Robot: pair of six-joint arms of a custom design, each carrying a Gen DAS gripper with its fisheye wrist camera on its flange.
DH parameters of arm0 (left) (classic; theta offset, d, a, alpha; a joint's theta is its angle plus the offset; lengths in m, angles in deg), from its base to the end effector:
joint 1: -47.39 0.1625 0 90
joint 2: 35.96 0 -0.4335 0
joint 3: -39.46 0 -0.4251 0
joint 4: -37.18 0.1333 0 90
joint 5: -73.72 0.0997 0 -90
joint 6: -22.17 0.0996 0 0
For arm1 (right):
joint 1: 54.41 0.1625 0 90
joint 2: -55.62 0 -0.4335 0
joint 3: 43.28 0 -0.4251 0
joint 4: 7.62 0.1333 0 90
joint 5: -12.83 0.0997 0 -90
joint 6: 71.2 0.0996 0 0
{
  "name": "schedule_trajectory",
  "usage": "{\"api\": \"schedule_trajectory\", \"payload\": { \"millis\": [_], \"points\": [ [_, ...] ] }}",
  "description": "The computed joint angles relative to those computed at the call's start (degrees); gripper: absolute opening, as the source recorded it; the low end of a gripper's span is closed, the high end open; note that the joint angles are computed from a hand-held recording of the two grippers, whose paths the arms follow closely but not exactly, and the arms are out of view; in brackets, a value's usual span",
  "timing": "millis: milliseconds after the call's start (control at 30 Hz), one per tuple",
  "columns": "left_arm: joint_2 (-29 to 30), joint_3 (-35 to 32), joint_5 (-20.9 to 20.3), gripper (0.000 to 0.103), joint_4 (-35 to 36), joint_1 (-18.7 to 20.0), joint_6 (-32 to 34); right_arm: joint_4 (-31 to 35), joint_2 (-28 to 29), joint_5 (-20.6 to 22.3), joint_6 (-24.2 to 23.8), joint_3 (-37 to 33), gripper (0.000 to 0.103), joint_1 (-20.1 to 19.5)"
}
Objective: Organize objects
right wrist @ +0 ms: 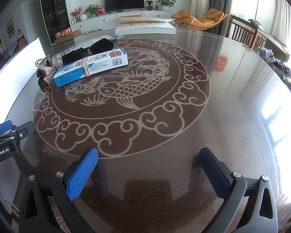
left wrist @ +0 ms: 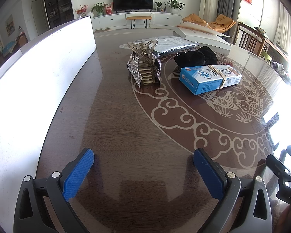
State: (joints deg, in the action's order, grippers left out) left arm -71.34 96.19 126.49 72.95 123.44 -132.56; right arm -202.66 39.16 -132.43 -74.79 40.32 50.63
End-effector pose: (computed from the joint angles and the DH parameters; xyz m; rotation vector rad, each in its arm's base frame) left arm 0.0170 -0.7345 0.1380 0.5750 2.3175 -0.6188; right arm 0.2299 -0.6573 -0.0899 -0.0327 -2.1458 0.8319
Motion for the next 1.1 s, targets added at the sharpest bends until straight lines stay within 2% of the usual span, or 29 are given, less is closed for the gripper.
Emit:
{"api": "schedule_trajectory", "payload": {
  "millis": [133,200,333,433,500,567,633,667,733,800,867,967,1033,1100],
  "points": [
    [0.00,-0.01,0.01,0.103,0.01,0.01,0.01,0.55,-0.32,0.58,-0.30,0.27,0.103,-0.08],
    [-0.01,0.00,0.00,0.103,0.00,0.00,0.00,4.97,-1.61,1.83,1.13,0.33,0.103,-0.34],
    [-0.01,0.00,0.01,0.103,-0.01,0.02,0.02,11.79,-4.43,10.98,9.53,-2.15,0.102,-1.70],
    [-0.01,-0.01,0.02,0.103,0.01,0.02,0.02,16.84,-3.00,16.83,15.80,-10.10,0.101,-2.60],
    [-0.01,0.01,0.00,0.103,0.00,0.01,0.01,23.18,-0.28,19.00,20.39,-17.95,0.091,-3.23],
    [-0.03,0.03,0.01,0.103,-0.01,0.01,0.00,29.95,3.05,19.11,25.14,-25.92,0.076,-3.76],
    [-0.04,0.05,0.01,0.103,-0.01,0.01,0.00,34.76,5.91,18.37,29.59,-31.88,0.076,-4.19],
    [-0.06,0.07,0.01,0.103,-0.01,-0.01,-0.01,35.96,7.72,16.04,29.89,-35.03,0.075,-3.75],
    [-0.07,0.07,-0.01,0.103,0.01,-0.02,-0.02,40.41,11.17,14.20,28.47,-41.57,0.076,-3.22],
    [0.24,-0.30,-0.05,0.103,0.10,-0.02,-0.04,44.92,14.40,11.98,25.28,-47.24,0.081,-2.61],
    [0.22,-0.30,-0.04,0.103,0.12,-0.03,-0.06,47.36,17.08,8.53,20.29,-51.14,0.077,-1.83],
    [0.23,-0.32,-0.04,0.103,0.10,-0.02,-0.03,40.30,15.94,5.94,12.89,-46.03,0.063,-1.23],
    [0.24,-0.33,-0.06,0.103,0.12,-0.03,-0.04,34.33,13.49,4.78,8.55,-39.48,0.045,-0.98],
    [0.24,-0.31,-0.06,0.103,0.09,-0.03,-0.04,27.53,10.07,4.53,4.40,-31.12,0.045,-0.91]
  ]
}}
